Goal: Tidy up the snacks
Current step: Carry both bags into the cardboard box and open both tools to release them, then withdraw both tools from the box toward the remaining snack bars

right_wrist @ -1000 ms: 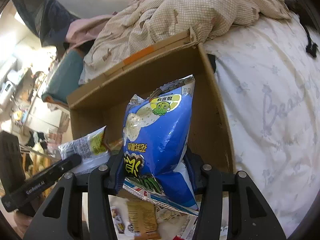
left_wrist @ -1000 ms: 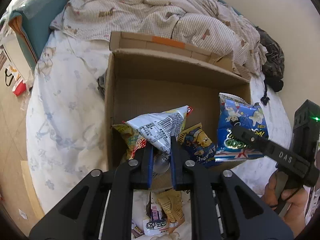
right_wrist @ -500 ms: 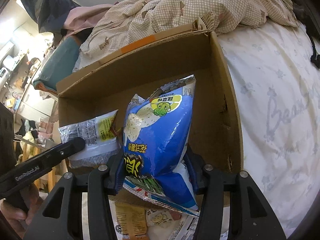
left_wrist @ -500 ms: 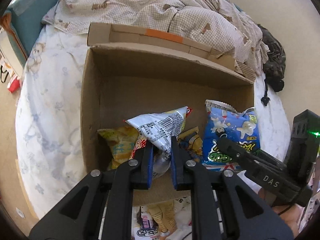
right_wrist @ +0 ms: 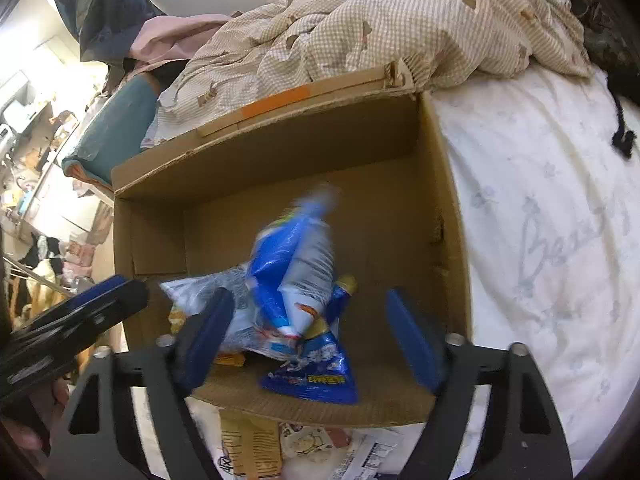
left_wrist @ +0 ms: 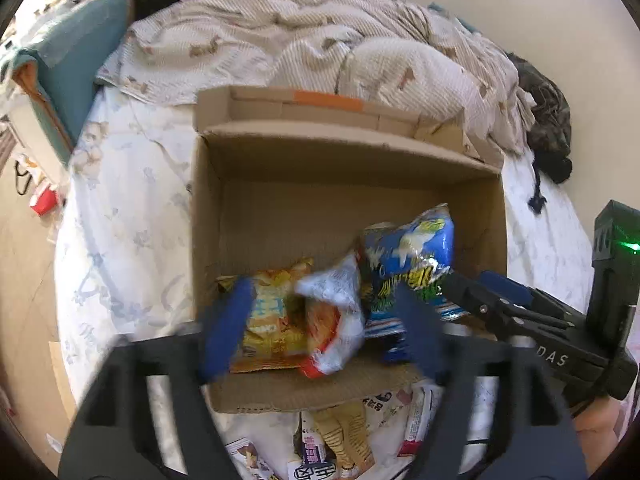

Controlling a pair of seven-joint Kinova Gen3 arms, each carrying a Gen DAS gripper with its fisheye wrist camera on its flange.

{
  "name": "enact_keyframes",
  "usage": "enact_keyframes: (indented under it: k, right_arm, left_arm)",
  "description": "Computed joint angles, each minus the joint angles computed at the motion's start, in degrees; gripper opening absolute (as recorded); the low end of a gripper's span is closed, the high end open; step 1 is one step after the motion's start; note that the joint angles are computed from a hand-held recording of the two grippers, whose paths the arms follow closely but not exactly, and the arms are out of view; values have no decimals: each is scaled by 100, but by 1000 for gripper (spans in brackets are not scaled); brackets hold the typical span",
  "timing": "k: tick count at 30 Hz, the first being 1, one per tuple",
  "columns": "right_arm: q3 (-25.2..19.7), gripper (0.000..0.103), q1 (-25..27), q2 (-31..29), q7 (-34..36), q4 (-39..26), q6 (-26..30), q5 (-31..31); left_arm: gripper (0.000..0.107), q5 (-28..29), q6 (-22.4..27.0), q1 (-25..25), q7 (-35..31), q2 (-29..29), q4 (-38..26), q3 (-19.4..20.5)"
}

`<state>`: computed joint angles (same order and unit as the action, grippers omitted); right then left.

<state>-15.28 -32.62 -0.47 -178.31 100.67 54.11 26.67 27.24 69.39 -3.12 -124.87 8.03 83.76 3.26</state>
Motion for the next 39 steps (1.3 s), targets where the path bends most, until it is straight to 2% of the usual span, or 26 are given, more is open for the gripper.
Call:
enact_keyframes:
  k: [8,13,16,32,36,39]
  right_arm:
    - [-196,89,-145,-178,-517,8,283,316]
    - [-423,89,-234,-341,-766,-22,544,428]
    - [-552,89,-270,-416,-897,-36,677,503]
    - [-1123,89,-491,-638,-1988,193,874,432]
    - [-1337,89,-656,-647,-2532,183,1157,620]
    - [-1371,89,-738,-709,-2785,254,1126,642]
  left_arm:
    - [85,227,-136,-167,-392,-375,257,-162]
    - [85,204,-476,-188,-751,-685,563,-283]
    - [85,79,-628,-158,-721,-786,672,-342]
    - [85,-28,-211,-447,-849,-1146,1027,-744]
    - [85,-192,-93,-491,-781,-1233,1130,-790]
    - [85,-428,-93,-483,-659,-1306,1238,-783]
